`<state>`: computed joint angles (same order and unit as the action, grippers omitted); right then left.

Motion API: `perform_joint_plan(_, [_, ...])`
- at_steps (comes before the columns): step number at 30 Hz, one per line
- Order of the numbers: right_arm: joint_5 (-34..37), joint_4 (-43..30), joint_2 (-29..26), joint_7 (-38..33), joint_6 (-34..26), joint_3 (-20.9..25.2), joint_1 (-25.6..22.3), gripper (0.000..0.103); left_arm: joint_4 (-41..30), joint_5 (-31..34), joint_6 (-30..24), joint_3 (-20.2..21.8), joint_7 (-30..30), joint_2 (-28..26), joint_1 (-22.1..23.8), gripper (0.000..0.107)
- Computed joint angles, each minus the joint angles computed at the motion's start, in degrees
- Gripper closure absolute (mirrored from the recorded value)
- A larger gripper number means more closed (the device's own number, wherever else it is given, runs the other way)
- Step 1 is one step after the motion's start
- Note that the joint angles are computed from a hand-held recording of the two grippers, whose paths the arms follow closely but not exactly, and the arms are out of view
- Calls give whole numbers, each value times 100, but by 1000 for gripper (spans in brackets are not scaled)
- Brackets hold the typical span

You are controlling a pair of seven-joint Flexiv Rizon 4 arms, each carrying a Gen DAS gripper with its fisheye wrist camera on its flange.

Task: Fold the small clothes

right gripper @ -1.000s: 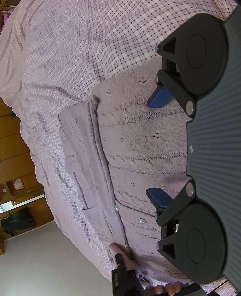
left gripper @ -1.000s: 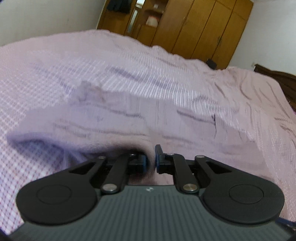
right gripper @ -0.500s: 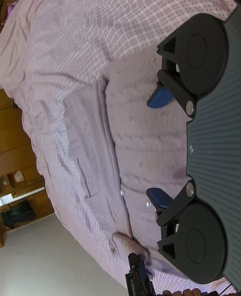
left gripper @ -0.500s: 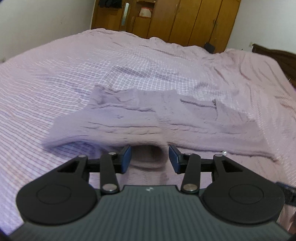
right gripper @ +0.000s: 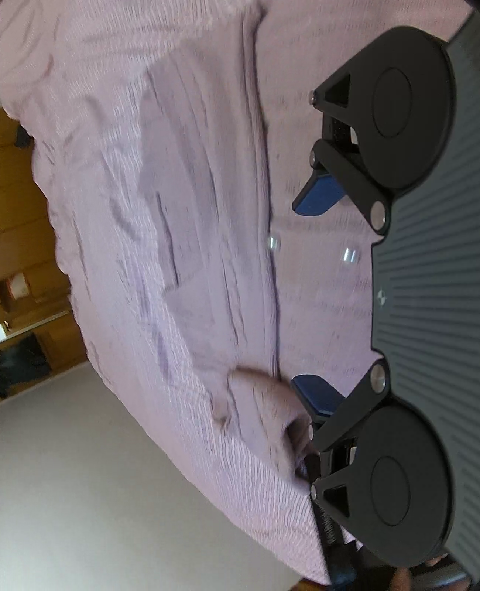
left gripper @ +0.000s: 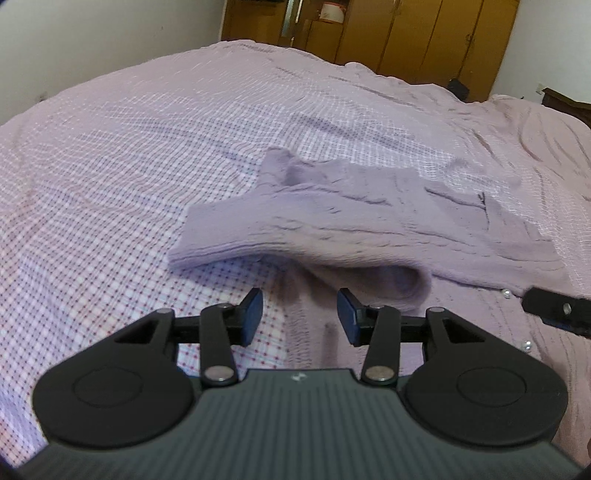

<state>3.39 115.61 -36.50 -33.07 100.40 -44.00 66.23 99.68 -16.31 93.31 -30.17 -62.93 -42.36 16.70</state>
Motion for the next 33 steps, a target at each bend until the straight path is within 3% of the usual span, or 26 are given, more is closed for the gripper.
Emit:
perform_joint_plan(9, [-798, -1316, -146, 282, -466, 1922, -1777, 6, -81, 76, 88, -38, 5, -143, 29, 61])
perform_joint_plan(16, [-1253, -2506, -550, 454, -1168, 3811, -3373, 8, -143, 176, 120, -302, 35, -309, 231, 61])
perform_joint_plan(20, [-1338, -3011, -845, 417, -1357, 4560, -3943, 14, -217, 209, 91, -271, 33, -356, 204, 61])
perform_joint_plan(23, [-1355, -3234, -970, 375, -1494, 4806, -4113, 21, -244, 205, 97, -225, 14, -364, 160, 61])
perform_joint_plan(26, [-1401, -3396, -1045, 90, -1674, 5146, -4332, 44, -275, 209, 116, -164, -11, -375, 98, 61])
perform_joint_plan(28, [-1364, -3495, -1088, -209, -1780, 5436, -4506, 78, -305, 222, 135, -126, -17, -391, 63, 61])
perform_joint_plan(33, [-1720, -3260, -830, -425, -1619, 4711, -4004, 89, -410, 263, 131, -61, -8, -453, -4, 61])
